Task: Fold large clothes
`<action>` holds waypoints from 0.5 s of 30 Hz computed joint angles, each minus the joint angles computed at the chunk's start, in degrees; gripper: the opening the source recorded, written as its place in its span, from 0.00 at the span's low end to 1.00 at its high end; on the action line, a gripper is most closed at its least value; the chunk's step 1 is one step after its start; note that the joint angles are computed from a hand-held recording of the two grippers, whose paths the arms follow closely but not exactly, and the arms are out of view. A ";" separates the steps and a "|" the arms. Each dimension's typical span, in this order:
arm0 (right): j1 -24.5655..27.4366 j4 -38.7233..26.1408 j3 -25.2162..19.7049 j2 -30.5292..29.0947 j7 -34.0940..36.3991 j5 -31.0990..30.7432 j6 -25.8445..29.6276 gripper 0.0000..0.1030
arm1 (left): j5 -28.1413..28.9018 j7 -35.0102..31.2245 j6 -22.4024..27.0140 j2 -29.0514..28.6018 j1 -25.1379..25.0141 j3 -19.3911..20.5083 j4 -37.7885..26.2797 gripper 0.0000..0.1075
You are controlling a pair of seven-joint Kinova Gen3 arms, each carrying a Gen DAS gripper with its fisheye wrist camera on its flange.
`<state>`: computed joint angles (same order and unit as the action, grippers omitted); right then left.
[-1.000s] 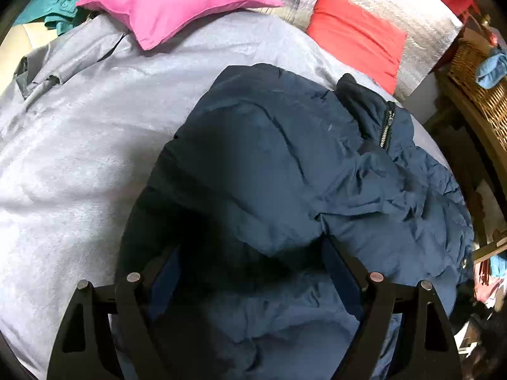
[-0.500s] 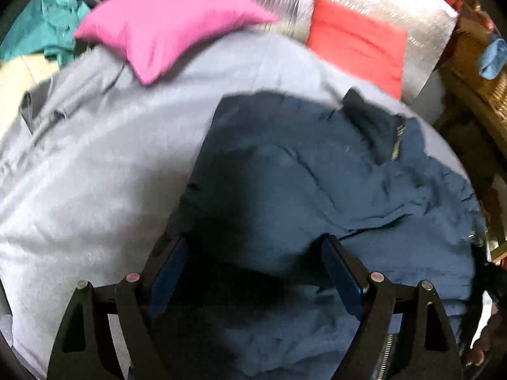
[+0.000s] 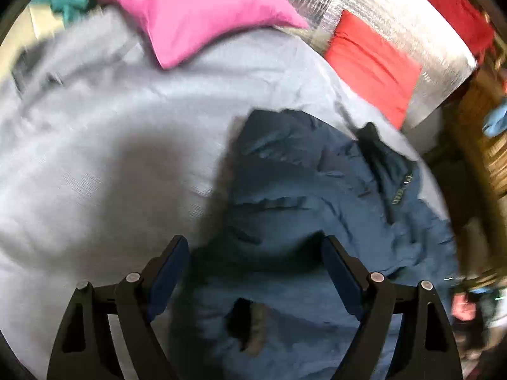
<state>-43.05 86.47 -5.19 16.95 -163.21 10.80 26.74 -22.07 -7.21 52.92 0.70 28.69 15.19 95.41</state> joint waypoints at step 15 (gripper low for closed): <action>-12.31 -11.81 4.11 2.75 -4.10 20.27 19.08 0.23 | -3.06 -0.58 2.78 4.20 1.46 1.19 -2.80 0.85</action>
<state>-55.36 74.66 -1.07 19.70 -167.31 31.08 45.83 -25.13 -7.79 55.69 4.90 30.15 16.37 92.62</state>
